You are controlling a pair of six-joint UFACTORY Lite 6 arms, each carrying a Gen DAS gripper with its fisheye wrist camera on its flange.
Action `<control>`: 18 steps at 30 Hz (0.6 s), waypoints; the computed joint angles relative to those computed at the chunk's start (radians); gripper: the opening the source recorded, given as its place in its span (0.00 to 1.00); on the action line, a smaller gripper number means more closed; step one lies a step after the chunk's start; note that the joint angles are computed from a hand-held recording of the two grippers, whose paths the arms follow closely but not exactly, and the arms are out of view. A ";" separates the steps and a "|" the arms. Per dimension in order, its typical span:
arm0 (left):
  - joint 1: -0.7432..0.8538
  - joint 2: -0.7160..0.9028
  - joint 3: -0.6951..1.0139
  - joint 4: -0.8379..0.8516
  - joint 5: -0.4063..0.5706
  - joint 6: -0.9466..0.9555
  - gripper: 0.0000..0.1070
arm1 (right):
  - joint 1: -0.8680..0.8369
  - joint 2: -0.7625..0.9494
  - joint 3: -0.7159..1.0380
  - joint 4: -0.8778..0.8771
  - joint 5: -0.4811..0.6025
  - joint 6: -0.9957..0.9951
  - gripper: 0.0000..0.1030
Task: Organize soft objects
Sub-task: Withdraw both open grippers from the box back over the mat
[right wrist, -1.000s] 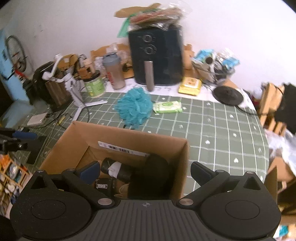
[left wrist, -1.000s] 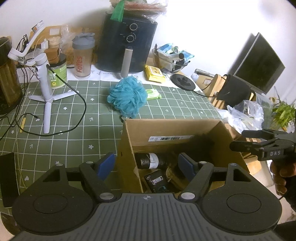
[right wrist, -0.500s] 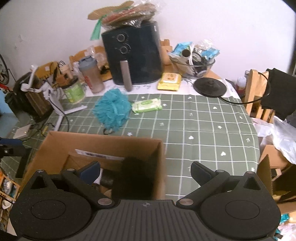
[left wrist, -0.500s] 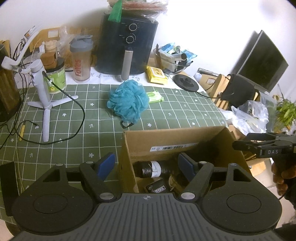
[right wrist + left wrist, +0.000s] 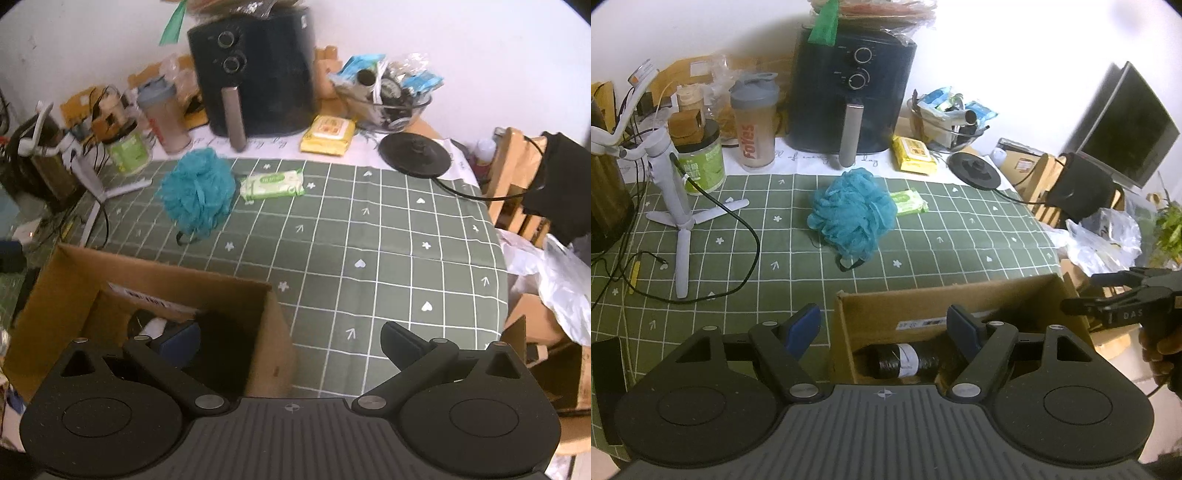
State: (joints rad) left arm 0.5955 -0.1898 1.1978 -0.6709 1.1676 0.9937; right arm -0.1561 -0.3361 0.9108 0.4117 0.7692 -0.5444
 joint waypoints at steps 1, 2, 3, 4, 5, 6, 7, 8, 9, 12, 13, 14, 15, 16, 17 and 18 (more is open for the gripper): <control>-0.006 0.007 0.005 0.003 -0.006 -0.007 0.70 | -0.009 0.020 0.013 0.017 0.002 -0.032 1.00; -0.010 0.012 0.009 0.006 -0.013 -0.015 0.70 | -0.022 0.035 0.024 0.037 0.005 -0.069 1.00; -0.017 0.015 0.012 0.008 -0.018 -0.025 0.70 | -0.029 0.053 0.038 0.049 0.004 -0.099 1.00; -0.023 0.022 0.019 0.009 -0.022 -0.033 0.70 | -0.031 0.073 0.054 0.051 0.005 -0.116 1.00; -0.029 0.028 0.023 0.010 -0.028 -0.040 0.70 | -0.034 0.097 0.075 0.056 0.007 -0.138 1.00; -0.033 0.033 0.026 0.010 -0.034 -0.046 0.70 | -0.036 0.118 0.092 0.063 0.008 -0.158 1.00; -0.038 0.039 0.029 0.010 -0.039 -0.051 0.70 | -0.042 0.147 0.114 0.076 0.010 -0.183 1.00; -0.042 0.046 0.034 0.009 -0.045 -0.057 0.70 | -0.047 0.171 0.131 0.088 0.011 -0.200 1.00; -0.047 0.051 0.039 0.010 -0.050 -0.063 0.70 | -0.053 0.198 0.149 0.104 0.010 -0.216 1.00; -0.060 0.068 0.051 0.008 -0.065 -0.076 0.70 | -0.087 0.285 0.208 0.176 0.026 -0.284 1.00; -0.065 0.074 0.055 0.010 -0.072 -0.081 0.70 | -0.094 0.305 0.221 0.196 0.020 -0.300 1.00; -0.072 0.082 0.060 0.013 -0.080 -0.087 0.70 | -0.097 0.325 0.234 0.210 0.015 -0.312 1.00; -0.081 0.088 0.063 0.017 -0.090 -0.095 0.70 | -0.098 0.344 0.247 0.220 0.011 -0.320 1.00; -0.088 0.097 0.068 0.020 -0.100 -0.101 0.70 | -0.098 0.368 0.263 0.236 0.005 -0.334 1.00; -0.096 0.108 0.076 0.023 -0.109 -0.107 0.70 | -0.097 0.385 0.275 0.248 -0.001 -0.344 1.00; -0.102 0.120 0.086 0.025 -0.116 -0.111 0.70 | -0.095 0.405 0.290 0.262 -0.007 -0.352 1.00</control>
State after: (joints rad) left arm 0.4930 -0.0700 1.2836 -0.6459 1.0514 0.8826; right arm -0.2513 0.0688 1.2010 0.6741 0.7618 -0.8960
